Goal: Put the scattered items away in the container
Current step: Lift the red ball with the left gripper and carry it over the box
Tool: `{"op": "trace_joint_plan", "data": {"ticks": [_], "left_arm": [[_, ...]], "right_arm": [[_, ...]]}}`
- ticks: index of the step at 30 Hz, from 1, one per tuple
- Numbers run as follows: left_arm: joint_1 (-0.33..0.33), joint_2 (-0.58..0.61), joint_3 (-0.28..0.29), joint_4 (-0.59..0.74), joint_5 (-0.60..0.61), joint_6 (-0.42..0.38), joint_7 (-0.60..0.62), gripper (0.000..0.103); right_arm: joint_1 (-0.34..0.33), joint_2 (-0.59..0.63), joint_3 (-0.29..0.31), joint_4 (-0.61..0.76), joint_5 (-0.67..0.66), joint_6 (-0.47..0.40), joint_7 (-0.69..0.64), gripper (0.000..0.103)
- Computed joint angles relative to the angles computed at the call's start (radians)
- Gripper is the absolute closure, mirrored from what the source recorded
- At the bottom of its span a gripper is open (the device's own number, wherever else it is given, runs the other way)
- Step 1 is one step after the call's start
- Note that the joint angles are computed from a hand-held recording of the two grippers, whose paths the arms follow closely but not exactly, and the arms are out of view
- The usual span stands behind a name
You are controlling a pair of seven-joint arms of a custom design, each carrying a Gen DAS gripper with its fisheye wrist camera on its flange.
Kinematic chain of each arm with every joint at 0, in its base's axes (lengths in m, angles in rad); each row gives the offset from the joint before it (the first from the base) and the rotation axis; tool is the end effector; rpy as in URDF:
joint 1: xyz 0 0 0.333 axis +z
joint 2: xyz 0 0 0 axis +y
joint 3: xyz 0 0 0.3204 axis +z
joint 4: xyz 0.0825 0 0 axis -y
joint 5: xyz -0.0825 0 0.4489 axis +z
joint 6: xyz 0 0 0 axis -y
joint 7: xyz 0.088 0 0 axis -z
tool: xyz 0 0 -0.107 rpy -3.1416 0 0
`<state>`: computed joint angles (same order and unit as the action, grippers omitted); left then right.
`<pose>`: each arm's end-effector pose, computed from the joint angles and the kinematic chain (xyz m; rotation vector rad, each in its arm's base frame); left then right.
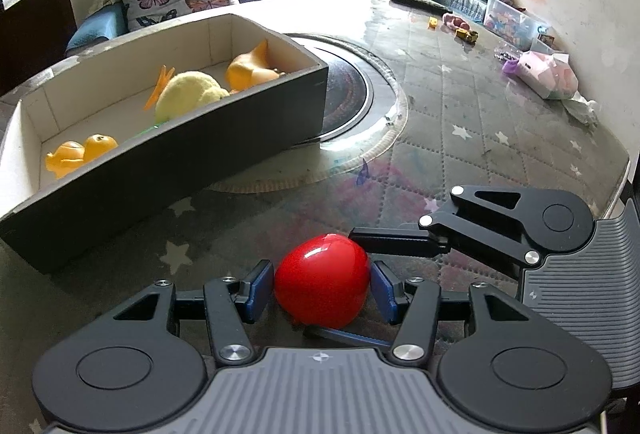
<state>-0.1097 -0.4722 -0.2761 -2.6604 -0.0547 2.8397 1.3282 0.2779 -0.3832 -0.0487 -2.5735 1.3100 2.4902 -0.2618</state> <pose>0.4447 -0.1748 0.4237 -1.7858 1.9906 -0.7244 0.4719 0.1058 0.3879 -2.1343 0.5484 -0.2999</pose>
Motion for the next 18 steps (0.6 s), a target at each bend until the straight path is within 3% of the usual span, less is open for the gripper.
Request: {"op": "trace_joint_plan", "data": {"ticks": [18], "left_arm": [[0.074,-0.026,-0.002,0.088,0.068,-0.021,-0.015,0.047]], "right_arm": [[0.014,0.041,0.003,0.139,0.014,-0.047,-0.028,0.047]]}}
